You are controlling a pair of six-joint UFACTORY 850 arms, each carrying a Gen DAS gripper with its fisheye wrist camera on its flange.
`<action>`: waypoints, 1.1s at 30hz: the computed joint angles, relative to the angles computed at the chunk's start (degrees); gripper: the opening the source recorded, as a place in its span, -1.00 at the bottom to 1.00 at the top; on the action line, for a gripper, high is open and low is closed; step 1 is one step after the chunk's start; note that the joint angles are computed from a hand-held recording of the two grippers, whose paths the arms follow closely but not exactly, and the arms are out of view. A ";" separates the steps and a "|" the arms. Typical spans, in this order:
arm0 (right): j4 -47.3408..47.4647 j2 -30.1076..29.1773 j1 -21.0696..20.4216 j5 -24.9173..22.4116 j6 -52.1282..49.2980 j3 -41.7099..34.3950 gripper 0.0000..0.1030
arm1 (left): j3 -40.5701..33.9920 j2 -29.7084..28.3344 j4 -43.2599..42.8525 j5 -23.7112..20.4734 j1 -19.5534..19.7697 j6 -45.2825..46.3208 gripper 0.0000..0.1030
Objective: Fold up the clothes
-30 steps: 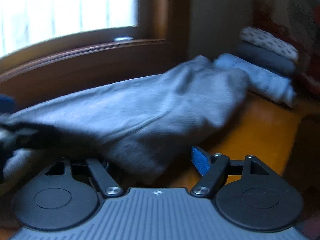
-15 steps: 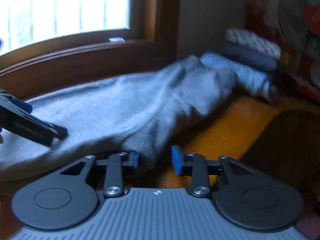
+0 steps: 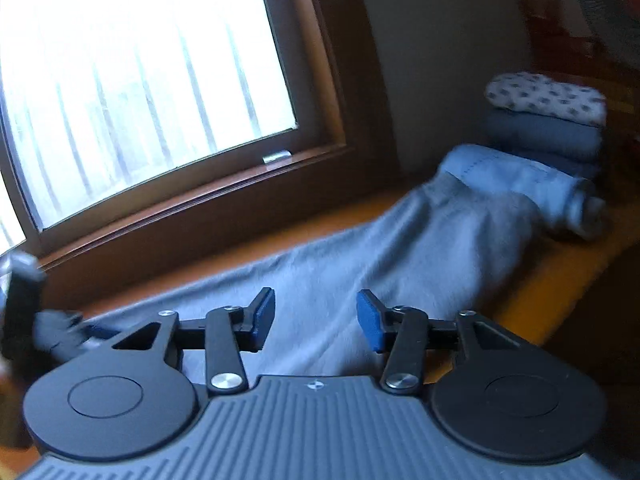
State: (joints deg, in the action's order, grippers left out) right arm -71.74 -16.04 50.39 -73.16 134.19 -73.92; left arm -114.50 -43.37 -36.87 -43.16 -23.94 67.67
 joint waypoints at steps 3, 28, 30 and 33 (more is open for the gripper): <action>3.32 1.79 -4.08 4.76 -2.61 4.27 -0.31 | 0.62 0.47 1.71 0.63 -0.13 -3.89 1.00; 7.90 9.85 -16.89 4.27 -22.15 17.20 -1.00 | -16.81 -10.96 18.43 8.25 -13.14 -19.81 1.00; 7.61 11.41 -17.90 6.85 -23.14 18.40 -1.00 | -18.30 -11.75 19.40 6.92 -13.10 -22.05 1.00; 5.97 9.81 -16.26 4.71 -23.10 15.43 -0.79 | -19.68 -12.00 23.57 5.37 -13.65 -26.53 1.00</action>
